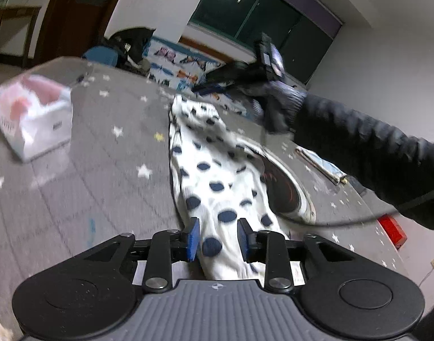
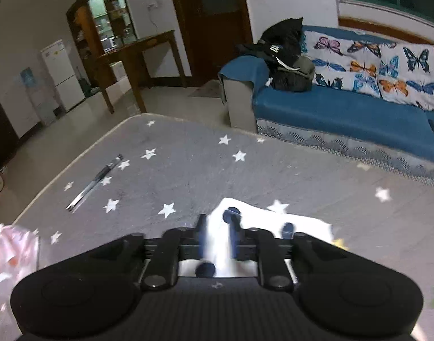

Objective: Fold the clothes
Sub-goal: 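Lay the lengthwise-folded pants on the table and open both grippers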

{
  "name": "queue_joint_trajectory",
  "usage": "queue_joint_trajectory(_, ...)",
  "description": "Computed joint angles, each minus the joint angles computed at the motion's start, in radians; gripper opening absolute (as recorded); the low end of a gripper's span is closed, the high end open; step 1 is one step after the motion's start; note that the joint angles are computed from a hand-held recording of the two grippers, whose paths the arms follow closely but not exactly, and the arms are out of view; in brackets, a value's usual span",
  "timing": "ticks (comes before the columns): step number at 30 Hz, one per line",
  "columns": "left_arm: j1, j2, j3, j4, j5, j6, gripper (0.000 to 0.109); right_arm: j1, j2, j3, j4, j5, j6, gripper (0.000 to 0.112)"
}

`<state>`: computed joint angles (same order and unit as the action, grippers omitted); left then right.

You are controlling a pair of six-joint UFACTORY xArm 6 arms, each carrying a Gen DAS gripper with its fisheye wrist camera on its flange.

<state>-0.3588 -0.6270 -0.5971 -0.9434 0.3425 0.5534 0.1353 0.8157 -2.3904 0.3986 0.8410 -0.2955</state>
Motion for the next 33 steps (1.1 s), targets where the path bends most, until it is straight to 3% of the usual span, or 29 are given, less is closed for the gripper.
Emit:
queue_joint_trajectory(4, -0.016, 0.042, -0.043, -0.032, -0.036, 0.044, 0.043, -0.036, -0.242, 0.34, 0.068, -0.073, -0.129, 0.029)
queue_joint_trajectory(10, -0.035, 0.14, -0.12, -0.019, -0.071, 0.049, 0.047, -0.12, -0.56, 0.782, 0.211, -0.08, -0.32, 0.033)
queue_joint_trajectory(17, -0.047, 0.258, -0.232, 0.024, -0.067, 0.01, 0.047, -0.212, -0.776, 1.112, 0.388, -0.021, -0.527, 0.033)
queue_joint_trajectory(24, -0.134, 0.389, -0.359, 0.148, -0.069, -0.007, 0.047, -0.225, -0.746, 1.121, 0.524, 0.005, -0.607, 0.034)
queue_joint_trajectory(33, -0.185, 0.623, -0.568, 0.281, 0.004, -0.071, 0.047, -0.237, -0.636, 0.958, 0.683, 0.21, -0.642, 0.035)
